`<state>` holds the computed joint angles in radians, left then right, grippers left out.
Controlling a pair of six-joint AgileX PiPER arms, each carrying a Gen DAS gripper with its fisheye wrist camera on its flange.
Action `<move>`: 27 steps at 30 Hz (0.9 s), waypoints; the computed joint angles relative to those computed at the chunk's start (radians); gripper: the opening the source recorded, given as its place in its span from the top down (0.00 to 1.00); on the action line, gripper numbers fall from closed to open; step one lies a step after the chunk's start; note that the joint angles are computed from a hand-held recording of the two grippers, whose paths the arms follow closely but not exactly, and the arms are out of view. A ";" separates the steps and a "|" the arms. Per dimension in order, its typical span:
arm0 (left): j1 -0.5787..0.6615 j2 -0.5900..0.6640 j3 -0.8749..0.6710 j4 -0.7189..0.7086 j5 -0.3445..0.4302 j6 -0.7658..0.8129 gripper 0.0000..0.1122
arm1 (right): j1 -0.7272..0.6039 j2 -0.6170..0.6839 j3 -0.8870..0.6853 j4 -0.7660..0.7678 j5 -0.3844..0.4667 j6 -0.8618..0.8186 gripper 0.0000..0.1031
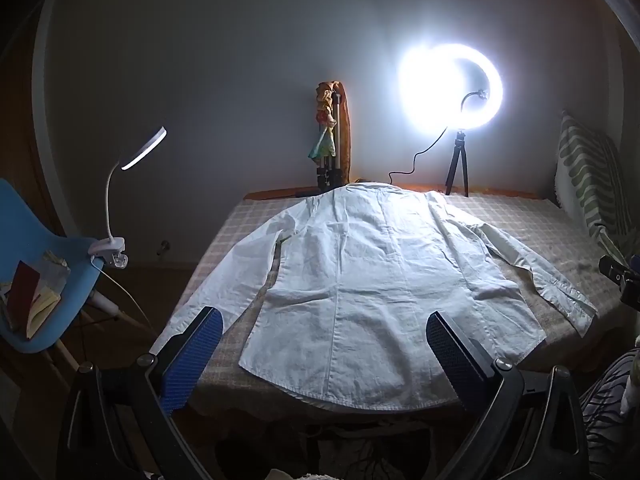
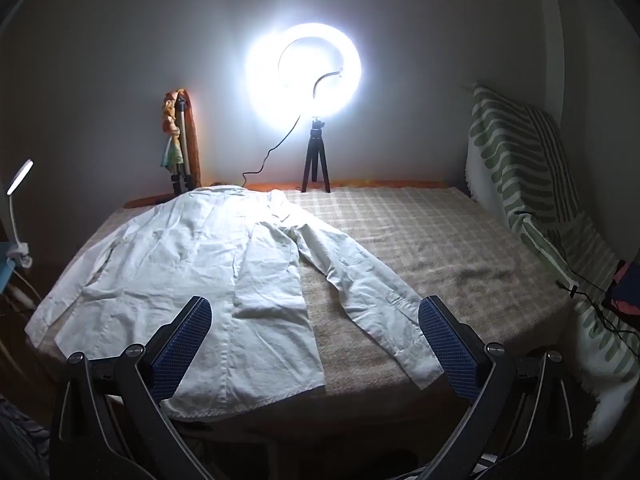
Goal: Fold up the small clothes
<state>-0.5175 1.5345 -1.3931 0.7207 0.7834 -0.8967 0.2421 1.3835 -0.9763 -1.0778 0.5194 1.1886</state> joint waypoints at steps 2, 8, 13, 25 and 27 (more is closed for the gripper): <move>0.002 -0.003 0.007 -0.003 -0.008 0.002 0.09 | -0.002 -0.005 0.005 -0.006 -0.003 0.007 0.00; 0.003 0.004 -0.003 -0.019 -0.006 0.013 0.09 | -0.002 -0.002 -0.006 0.009 -0.002 -0.009 0.00; 0.014 0.008 -0.008 -0.030 -0.017 0.024 0.09 | 0.000 -0.003 0.000 -0.001 -0.004 0.003 0.00; 0.010 0.005 0.000 -0.029 -0.031 0.019 0.09 | 0.005 0.002 -0.006 0.005 -0.006 0.004 0.00; 0.008 0.002 0.001 -0.027 -0.032 0.015 0.09 | 0.004 0.003 -0.009 0.011 -0.008 0.001 0.00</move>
